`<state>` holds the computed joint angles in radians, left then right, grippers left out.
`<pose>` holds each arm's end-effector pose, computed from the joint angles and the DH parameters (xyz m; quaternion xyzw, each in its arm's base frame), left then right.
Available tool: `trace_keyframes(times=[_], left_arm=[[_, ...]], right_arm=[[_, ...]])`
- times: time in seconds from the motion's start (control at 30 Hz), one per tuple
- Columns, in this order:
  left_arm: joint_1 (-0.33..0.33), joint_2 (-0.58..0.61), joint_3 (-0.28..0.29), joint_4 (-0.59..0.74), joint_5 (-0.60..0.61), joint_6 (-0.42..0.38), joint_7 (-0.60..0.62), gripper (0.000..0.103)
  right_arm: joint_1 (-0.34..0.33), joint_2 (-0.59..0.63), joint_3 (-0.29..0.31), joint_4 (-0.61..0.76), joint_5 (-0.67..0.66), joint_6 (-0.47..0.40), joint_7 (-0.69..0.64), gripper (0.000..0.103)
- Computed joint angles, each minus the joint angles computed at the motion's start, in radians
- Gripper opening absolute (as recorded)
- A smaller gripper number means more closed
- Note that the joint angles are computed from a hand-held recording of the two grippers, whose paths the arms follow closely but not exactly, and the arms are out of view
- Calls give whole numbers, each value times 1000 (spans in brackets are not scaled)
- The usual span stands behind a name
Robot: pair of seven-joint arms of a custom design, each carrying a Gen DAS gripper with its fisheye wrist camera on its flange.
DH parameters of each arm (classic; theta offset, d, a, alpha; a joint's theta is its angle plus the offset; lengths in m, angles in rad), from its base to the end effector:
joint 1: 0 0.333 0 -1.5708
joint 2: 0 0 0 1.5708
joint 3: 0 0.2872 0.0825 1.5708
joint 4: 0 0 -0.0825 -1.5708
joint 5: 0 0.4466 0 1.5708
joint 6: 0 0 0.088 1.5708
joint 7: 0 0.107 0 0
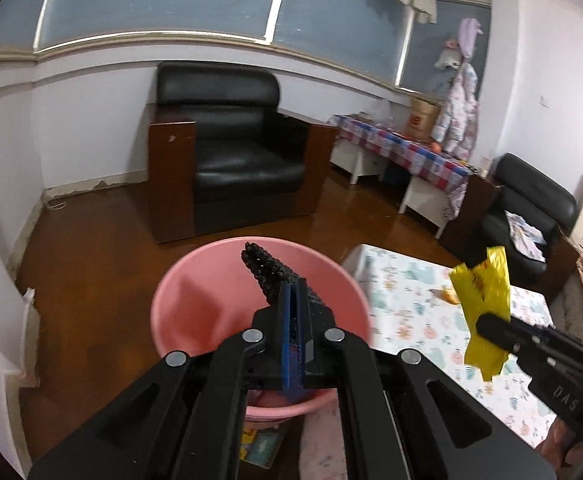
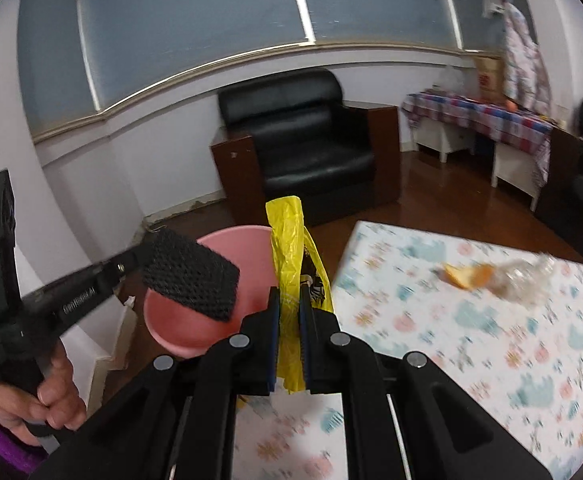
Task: Collect trash
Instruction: 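Lift the black pad and yellow bag and carry them over the pink bucket, then open both tools to drop the black pad and yellow bag into the bucket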
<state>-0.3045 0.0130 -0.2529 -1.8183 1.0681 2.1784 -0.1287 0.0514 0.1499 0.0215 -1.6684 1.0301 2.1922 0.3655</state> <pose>0.5805 -0.3222 0.5321 -0.7837 0.3893 -0.2954 0.3835 0.6989 0.0810 0.5247 -0.8150 0.3300 -0.0602 0.4726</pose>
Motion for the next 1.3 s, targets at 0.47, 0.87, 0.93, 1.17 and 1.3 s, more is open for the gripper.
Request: trace_keyframes(times=[0.47,0.87,0.93,1.17,1.3], left_arm=[[13,-17,-6,-33,-32,-57,7,2],[16,-17,4,-48,-56,-43,18,2],[19,-22,4,-53,-62,-28,19,2],[33,-37,8,-76,-82,14,23,2],[40,-43,7,-86,-85,28,21,2]], right_arm=[[50,103,46,109,-83,-42,74,8],[44,197,67,205,-126,-114,180,9],[47,210,69,216,-139,-114,200,9],[49,231,79,230,-155,-95,217,9],[44,238,82,239,-151,-99,230,16]])
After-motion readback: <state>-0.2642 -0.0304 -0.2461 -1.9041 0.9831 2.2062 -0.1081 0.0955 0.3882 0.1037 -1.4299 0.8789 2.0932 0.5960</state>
